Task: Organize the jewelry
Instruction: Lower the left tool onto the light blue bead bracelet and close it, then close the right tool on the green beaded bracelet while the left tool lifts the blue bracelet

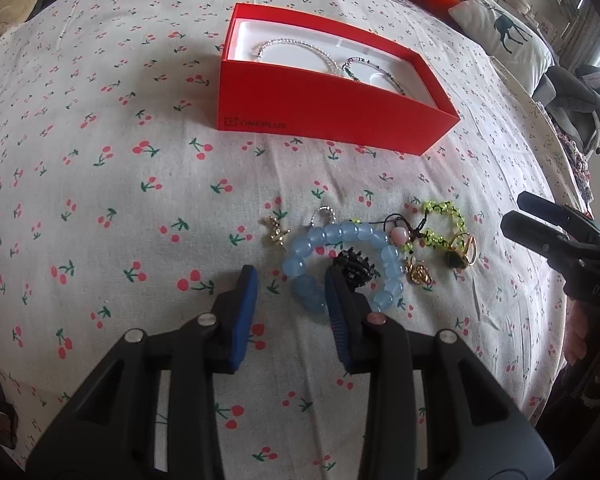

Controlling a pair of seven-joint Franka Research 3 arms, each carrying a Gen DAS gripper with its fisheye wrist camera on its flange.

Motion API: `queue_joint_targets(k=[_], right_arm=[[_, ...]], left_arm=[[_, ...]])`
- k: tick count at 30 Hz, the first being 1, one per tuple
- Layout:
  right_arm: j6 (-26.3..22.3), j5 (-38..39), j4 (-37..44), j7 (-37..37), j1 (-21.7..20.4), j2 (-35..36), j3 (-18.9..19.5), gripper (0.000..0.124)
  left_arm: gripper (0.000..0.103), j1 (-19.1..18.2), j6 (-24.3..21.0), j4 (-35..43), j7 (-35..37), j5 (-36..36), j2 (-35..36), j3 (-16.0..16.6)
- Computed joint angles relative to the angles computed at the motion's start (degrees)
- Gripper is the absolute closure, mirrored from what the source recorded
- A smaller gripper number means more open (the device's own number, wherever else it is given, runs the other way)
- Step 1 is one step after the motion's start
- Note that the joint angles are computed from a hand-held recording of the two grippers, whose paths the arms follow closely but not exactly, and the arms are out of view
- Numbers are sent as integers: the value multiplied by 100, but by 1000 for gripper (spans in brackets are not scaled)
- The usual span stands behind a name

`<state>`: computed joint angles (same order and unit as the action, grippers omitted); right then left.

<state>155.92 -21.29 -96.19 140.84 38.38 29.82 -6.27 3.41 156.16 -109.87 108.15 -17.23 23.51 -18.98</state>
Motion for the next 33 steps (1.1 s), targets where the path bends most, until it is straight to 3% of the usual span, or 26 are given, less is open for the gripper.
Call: queue_joint_targets(k=[6, 12, 16, 19, 26, 33], right_arm=[[162, 121, -47, 20, -57, -31, -10, 40], [87, 355, 127, -193, -170, 103, 58, 40], [-107, 602, 324, -433, -293, 235, 176, 40], [-268, 825, 509, -744, -394, 353, 314, 42], [-753, 1631, 1179, -1432, -651, 825, 660, 80], [-1114, 1867, 1643, -1636, -549, 1105, 614, 84]], left_arm=[[74, -85, -169, 248, -147, 167, 158, 76], [74, -457, -179, 405, -531, 979, 267, 364], [89, -577, -42, 351, -793, 1450, 242, 487], [90, -440, 12, 239, -791, 1423, 165, 377], [90, -51, 157, -99, -475, 906, -101, 121], [90, 48, 175, -266, -262, 553, -254, 113]])
